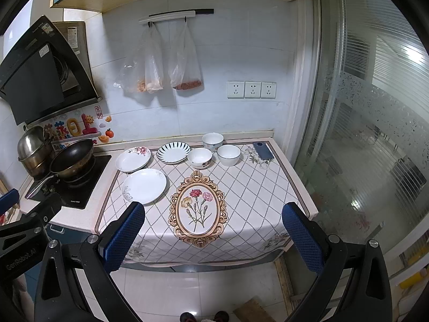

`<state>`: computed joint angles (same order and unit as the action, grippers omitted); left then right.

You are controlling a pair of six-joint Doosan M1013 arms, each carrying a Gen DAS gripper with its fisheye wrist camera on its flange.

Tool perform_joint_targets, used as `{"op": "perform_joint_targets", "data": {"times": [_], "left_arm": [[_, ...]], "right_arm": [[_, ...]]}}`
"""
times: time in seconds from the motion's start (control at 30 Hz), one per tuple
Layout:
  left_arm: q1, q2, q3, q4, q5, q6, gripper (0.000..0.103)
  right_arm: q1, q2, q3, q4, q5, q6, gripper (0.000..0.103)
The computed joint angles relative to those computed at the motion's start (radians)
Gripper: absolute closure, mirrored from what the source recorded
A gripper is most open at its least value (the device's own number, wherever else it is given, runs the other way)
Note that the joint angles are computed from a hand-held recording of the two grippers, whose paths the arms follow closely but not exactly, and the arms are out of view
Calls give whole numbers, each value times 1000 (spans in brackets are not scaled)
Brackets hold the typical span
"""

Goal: Organize plates and bowls

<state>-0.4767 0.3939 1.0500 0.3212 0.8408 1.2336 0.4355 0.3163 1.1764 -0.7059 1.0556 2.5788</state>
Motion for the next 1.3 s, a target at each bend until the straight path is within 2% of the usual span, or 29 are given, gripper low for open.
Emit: {"op": "perform_joint_targets", "data": {"times": [1.3], "left_arm": [[5,20,-23,-10,4,3,0]], "right_arm": [[-6,18,-6,13,-10,7,0]]}}
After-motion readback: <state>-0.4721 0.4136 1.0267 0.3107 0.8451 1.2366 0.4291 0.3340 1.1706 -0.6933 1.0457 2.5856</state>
